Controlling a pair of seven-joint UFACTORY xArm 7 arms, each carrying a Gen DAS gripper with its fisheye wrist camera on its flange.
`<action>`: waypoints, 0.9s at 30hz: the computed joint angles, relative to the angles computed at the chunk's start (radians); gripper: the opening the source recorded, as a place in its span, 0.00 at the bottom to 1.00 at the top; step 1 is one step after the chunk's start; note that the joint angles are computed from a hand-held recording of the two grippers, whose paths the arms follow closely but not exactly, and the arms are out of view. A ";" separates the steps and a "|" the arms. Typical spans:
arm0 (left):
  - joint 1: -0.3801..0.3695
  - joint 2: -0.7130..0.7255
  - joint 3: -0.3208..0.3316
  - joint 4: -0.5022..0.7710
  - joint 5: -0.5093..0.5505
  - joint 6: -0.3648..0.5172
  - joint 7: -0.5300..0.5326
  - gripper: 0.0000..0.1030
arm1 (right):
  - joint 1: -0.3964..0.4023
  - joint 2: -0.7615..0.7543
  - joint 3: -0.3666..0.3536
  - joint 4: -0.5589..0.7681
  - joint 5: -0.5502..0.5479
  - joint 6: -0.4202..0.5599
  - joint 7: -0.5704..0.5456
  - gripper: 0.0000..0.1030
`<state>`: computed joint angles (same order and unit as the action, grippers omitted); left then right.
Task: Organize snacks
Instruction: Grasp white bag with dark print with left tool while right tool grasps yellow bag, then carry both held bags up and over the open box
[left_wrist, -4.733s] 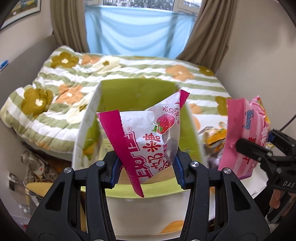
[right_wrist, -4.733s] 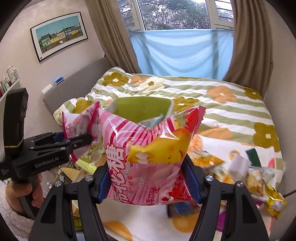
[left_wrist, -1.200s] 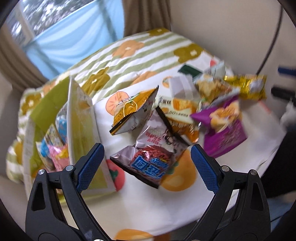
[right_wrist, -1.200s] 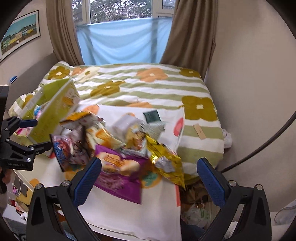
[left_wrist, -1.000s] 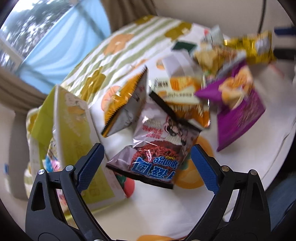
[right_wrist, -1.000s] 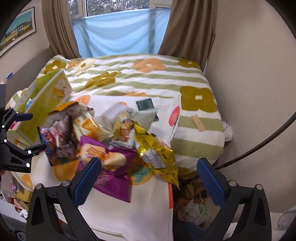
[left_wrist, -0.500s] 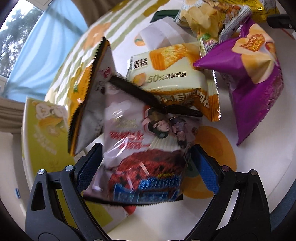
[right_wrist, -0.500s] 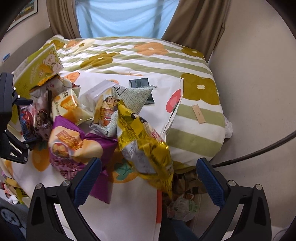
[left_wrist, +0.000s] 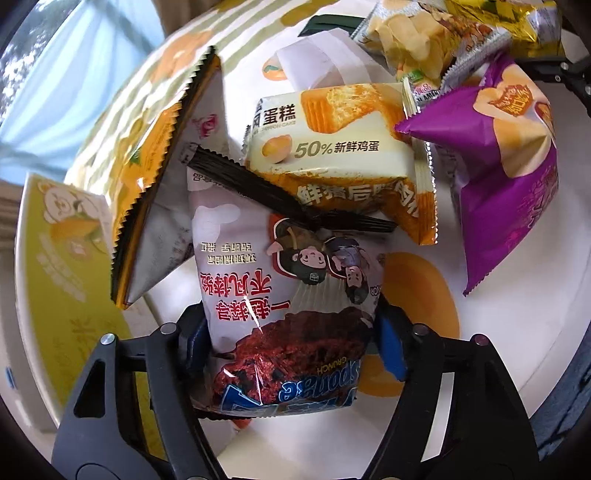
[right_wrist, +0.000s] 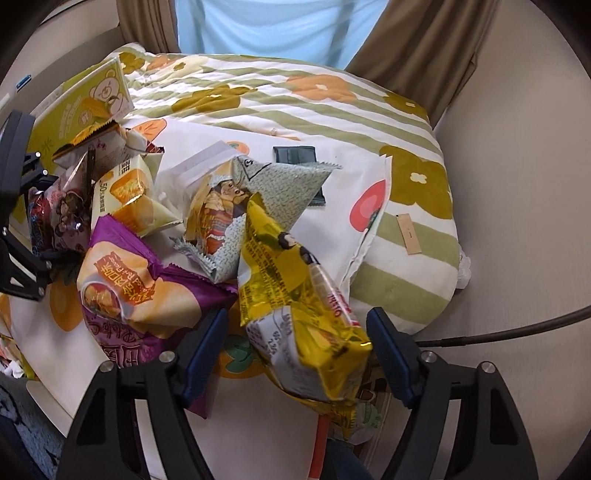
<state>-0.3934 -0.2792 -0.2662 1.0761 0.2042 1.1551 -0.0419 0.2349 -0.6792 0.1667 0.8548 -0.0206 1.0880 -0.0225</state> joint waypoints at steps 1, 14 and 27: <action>0.002 0.002 0.000 -0.001 0.002 -0.004 -0.004 0.64 | 0.001 -0.001 -0.001 -0.001 0.000 0.001 -0.002 0.66; 0.007 -0.024 -0.009 0.018 -0.001 0.013 -0.082 0.61 | 0.006 -0.022 0.001 -0.009 -0.001 0.005 -0.017 0.44; -0.001 -0.084 -0.055 0.052 0.028 0.030 -0.187 0.61 | 0.009 -0.086 0.006 0.016 0.015 0.036 -0.011 0.42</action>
